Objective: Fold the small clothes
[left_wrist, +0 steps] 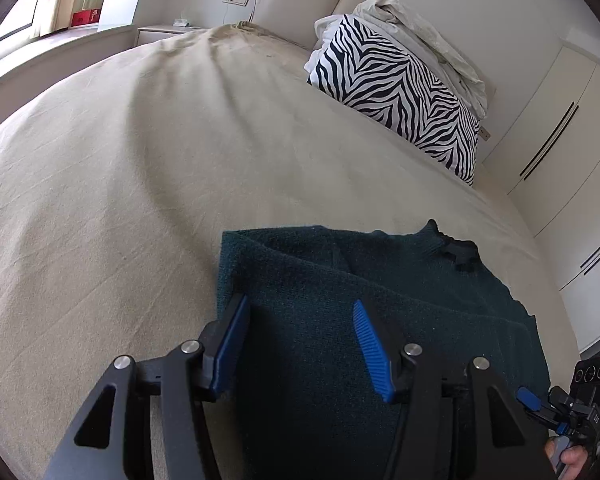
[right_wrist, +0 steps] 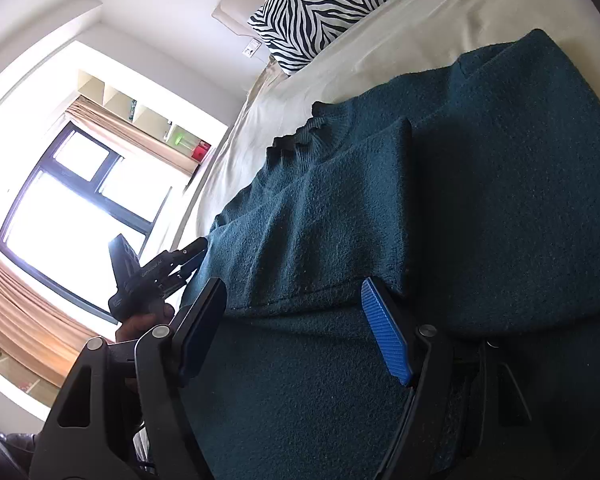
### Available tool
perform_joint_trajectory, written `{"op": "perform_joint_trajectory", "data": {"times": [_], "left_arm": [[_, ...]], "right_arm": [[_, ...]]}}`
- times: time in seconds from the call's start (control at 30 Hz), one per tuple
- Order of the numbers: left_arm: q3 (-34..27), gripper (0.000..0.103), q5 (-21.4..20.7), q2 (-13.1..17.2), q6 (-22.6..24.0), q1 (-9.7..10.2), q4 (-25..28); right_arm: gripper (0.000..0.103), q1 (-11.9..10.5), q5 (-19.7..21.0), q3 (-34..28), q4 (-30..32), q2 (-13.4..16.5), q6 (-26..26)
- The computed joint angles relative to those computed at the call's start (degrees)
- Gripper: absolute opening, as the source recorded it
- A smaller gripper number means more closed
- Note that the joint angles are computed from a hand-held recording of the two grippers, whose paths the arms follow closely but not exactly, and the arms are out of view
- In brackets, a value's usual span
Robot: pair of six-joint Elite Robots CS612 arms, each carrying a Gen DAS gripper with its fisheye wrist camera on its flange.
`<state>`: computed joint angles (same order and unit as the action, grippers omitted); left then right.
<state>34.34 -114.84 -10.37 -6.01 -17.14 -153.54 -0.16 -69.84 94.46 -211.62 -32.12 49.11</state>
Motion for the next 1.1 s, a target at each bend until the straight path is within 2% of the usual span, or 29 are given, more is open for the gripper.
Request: {"op": "perform_joint_trajectory", "data": {"times": [0.07,0.13,0.2,0.27,0.4,0.5,0.6,0.67,0.77,0.83,0.93,1.1], "left_arm": [[5.64,0.057,-1.69,-2.89,0.45,0.14,-3.27],[11.45,0.058,-0.89,-5.73,3.19,-0.18,-6.33],[15.46,0.057,3.56,-7.73,8.04,-1.05,-5.13],[18.73,0.057,5.76,-8.90,10.63,-1.40,-7.83],[23.47,0.058,4.44,-11.75,10.87,-0.95,-8.00],[29.69,0.063,4.81,-15.15,12.63,-0.51,-9.34],[37.51,0.068,6.10,-18.89,13.55,0.20,-13.28],[41.71,0.073,5.50,-20.84,12.26,1.12,-14.52],[46.80,0.073,2.96,-23.08,9.63,2.82,-14.84],[49.81,0.073,2.42,-24.32,7.88,3.73,-16.17],[52.32,0.073,0.88,-25.47,5.30,5.07,-15.47],[54.56,0.073,0.41,-27.56,7.76,5.40,-12.95]], "right_arm": [[0.070,0.14,-0.51,0.56,0.28,-0.54,1.31],[0.070,0.15,-0.42,1.05,-1.39,-0.56,3.66],[0.070,0.18,-0.42,1.41,-1.87,-0.51,5.37],[0.069,0.12,-0.25,2.24,-1.45,-0.95,6.13],[0.069,0.13,-0.61,6.13,-0.47,-3.33,7.87],[0.069,0.23,-1.76,10.87,-4.68,-4.81,9.83],[0.069,0.66,-4.17,16.37,-9.25,-6.24,12.06],[0.069,1.04,-5.40,19.85,-12.36,-6.81,13.02],[0.069,1.81,-6.42,23.76,-15.67,-7.43,12.99],[0.069,2.72,-8.68,25.81,-13.56,-9.08,11.18],[0.069,3.34,-9.28,28.03,-13.84,-9.95,10.91],[0.069,4.57,-11.20,30.50,-13.42,-11.33,11.09]]}}
